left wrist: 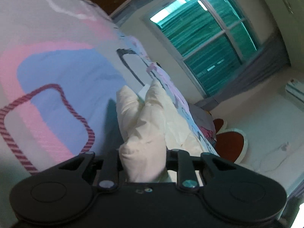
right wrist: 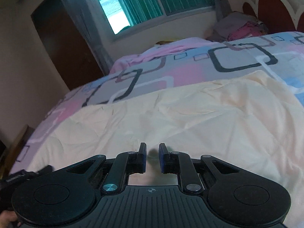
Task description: Fold large clothes
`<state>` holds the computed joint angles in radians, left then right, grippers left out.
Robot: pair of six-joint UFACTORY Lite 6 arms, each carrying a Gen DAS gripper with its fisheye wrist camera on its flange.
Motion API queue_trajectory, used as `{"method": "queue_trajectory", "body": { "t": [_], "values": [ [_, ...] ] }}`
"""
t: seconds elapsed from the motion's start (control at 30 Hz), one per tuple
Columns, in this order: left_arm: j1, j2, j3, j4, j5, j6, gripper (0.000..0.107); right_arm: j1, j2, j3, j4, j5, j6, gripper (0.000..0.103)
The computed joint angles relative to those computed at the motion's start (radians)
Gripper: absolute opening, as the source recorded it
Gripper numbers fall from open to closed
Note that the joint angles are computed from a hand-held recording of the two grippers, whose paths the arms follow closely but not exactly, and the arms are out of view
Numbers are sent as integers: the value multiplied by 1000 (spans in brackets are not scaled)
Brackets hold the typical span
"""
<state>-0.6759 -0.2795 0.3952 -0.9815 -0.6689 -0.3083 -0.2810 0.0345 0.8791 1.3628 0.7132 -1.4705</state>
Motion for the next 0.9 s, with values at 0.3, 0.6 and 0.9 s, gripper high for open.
{"method": "queue_trajectory", "body": {
  "t": [0.3,0.6,0.9],
  "values": [
    [58,18,-37,127,52,-122,28,46,49,-19,22,-71,-3,15],
    [30,-44,-99,91,58,-172,36,-149,-220,-141,-188,124,73,15],
    [-6,-37,-57,-56,78,-20,36,-74,-177,-207,-168,-22,36,14]
  ]
}}
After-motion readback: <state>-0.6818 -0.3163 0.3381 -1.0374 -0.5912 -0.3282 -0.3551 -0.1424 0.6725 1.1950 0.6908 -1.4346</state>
